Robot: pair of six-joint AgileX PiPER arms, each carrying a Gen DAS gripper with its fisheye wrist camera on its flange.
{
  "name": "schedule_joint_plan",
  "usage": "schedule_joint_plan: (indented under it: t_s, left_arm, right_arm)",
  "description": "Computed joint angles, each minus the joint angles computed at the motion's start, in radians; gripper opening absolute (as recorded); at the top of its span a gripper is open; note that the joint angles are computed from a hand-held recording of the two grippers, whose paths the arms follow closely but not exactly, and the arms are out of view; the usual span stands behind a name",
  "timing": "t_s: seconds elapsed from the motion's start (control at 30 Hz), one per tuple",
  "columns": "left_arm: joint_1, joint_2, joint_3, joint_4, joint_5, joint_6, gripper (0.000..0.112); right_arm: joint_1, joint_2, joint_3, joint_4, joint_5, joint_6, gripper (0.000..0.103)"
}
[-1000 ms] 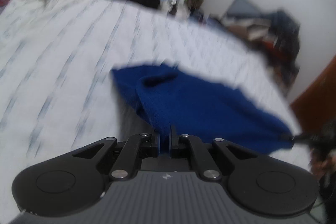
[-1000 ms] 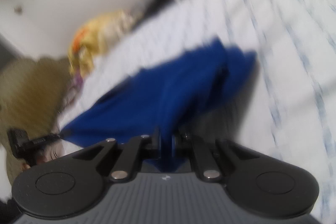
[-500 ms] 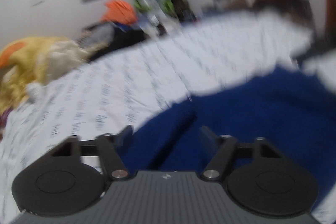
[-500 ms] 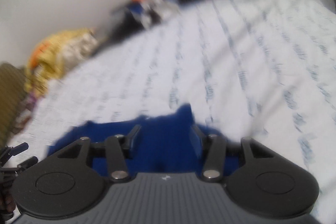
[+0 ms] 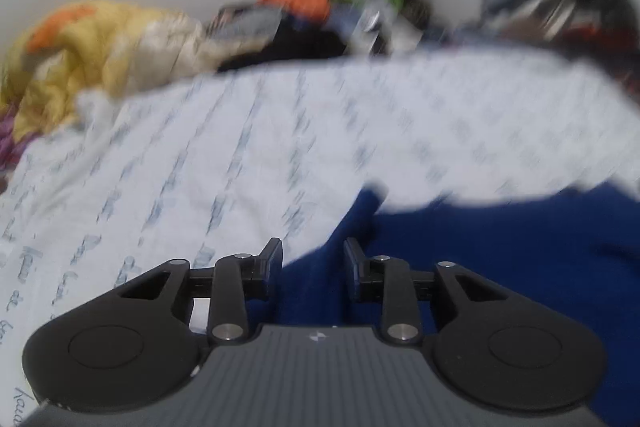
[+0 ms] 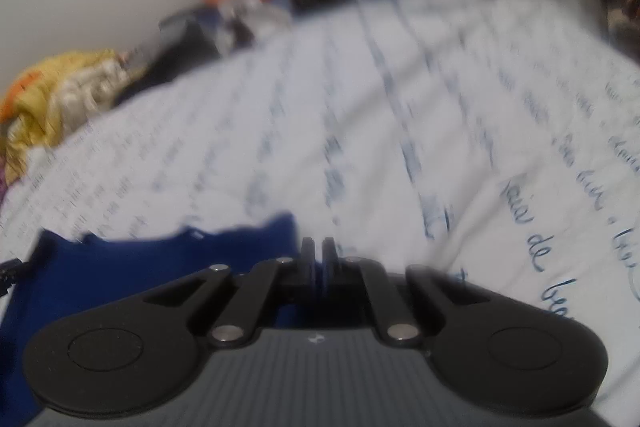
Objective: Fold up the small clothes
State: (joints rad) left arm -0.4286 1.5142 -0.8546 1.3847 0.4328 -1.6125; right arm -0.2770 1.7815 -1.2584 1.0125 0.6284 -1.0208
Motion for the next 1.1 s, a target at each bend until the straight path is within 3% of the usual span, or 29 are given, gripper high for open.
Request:
schedule_joint_plan:
  t_s: [0.1,0.23,0.27,0.3,0.33,0.4,0.47,0.57,0.6,0.67,0.73,0.77,0.83,0.9,1.0,1.1]
  left_arm:
    - [-0.028,-0.002,-0.039,-0.013,-0.096,0.023,0.074]
    - [-0.025,0.222,-0.225,-0.32,-0.099,0.38,0.071]
    - [-0.002,0.269,-0.248,-0.345,-0.108,0.409,0.081]
    - [0.042,0.275,-0.243,-0.337,-0.155,0.398,0.09]
    - [0.09,0.277,-0.221,-0.293,-0.231,0.351,0.09]
    - [0.14,0.272,-0.206,-0.303,-0.322,0.334,0.089]
    - [0.108,0.267,-0.207,-0.261,-0.274,0.305,0.089]
    - [0.038,0.163,-0.134,-0.201,-0.169,0.227,0.087]
    - [0.021,0.104,-0.078,-0.148,-0.185,0.176,0.091]
    - [-0.008,0.019,-0.002,-0.15,-0.241,0.195,0.103]
    - [-0.046,0.034,-0.006,-0.235,-0.199,0.274,0.103]
    - [-0.056,0.063,-0.003,-0.221,-0.175,0.254,0.103]
    - [-0.026,0.069,0.022,-0.142,-0.193,0.174,0.103]
    - [-0.048,0.035,0.029,-0.211,-0.129,0.177,0.096]
    - [-0.135,-0.124,0.127,-0.211,-0.096,0.115,0.097]
    - [-0.28,-0.183,0.18,-0.172,-0.081,0.051,0.1]
  right_arm:
    - [0.036,-0.084,0.058,0.094,0.049,-0.142,0.01]
    - [0.187,0.028,-0.035,-0.125,0.003,0.004,0.011]
    - [0.203,0.07,-0.028,-0.116,-0.062,-0.032,0.009]
    - [0.187,0.077,-0.02,-0.067,-0.087,-0.108,0.009]
    - [0.142,0.091,-0.011,0.023,-0.075,-0.208,0.009]
    - [0.048,0.148,-0.022,0.207,0.038,-0.315,0.009]
    - [0.044,0.163,-0.018,0.257,0.041,-0.351,0.009]
    - [0.146,0.052,0.074,0.134,-0.175,-0.282,0.012]
    - [0.162,0.0,0.121,0.115,-0.219,-0.258,0.013]
    - [0.148,-0.088,0.199,0.187,-0.188,-0.33,0.017]
    - [0.168,-0.119,0.254,0.234,-0.161,-0.424,0.035]
    - [0.212,-0.102,0.256,0.228,-0.208,-0.455,0.053]
    - [0.207,-0.07,0.279,0.277,-0.234,-0.556,0.067]
    - [0.144,-0.043,0.244,0.258,-0.169,-0.497,0.068]
    - [0.171,-0.136,0.278,0.023,-0.235,-0.257,0.07]
    - [0.143,-0.268,0.371,0.048,-0.078,-0.29,0.07]
